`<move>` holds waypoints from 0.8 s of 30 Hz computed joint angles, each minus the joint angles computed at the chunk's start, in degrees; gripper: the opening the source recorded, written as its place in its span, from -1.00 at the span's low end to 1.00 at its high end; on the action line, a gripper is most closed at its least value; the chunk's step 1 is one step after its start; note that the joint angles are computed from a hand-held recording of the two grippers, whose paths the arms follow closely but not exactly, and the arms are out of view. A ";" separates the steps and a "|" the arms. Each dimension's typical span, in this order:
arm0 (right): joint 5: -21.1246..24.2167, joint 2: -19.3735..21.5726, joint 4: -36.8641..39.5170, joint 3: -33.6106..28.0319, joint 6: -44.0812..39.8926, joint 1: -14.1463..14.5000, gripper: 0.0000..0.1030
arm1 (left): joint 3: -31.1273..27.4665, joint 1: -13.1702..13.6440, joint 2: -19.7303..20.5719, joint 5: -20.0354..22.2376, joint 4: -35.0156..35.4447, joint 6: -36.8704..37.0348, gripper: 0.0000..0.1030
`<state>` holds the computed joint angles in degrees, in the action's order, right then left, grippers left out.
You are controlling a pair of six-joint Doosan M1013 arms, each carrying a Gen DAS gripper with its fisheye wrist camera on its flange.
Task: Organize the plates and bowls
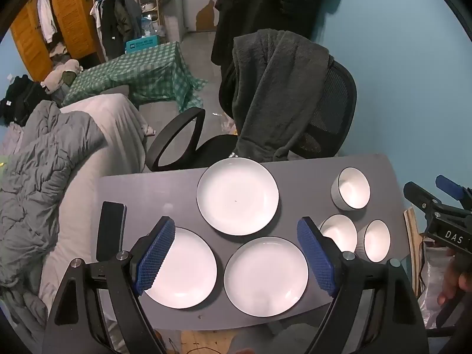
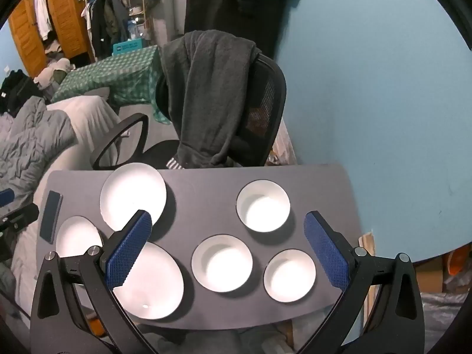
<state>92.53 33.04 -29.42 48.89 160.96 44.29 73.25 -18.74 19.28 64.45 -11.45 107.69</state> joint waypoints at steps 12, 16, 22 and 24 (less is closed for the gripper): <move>-1.10 -0.80 0.57 0.87 0.06 -0.08 0.96 | 2.81 0.55 -1.51 -2.96 -1.94 1.38 0.67; -1.46 -0.92 0.62 0.93 0.07 0.15 0.96 | 2.11 0.67 -1.56 -1.74 -2.38 0.41 0.67; -2.40 -1.16 1.49 1.35 0.40 0.06 0.96 | 2.48 0.65 -1.91 -1.91 -1.89 -0.68 0.67; -2.48 -1.15 1.62 1.34 0.35 0.05 0.96 | 2.55 0.60 -1.98 -2.12 -1.43 -0.99 0.67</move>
<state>90.05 31.89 -27.81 50.23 161.32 44.34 75.80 -18.14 17.30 62.33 -12.88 106.70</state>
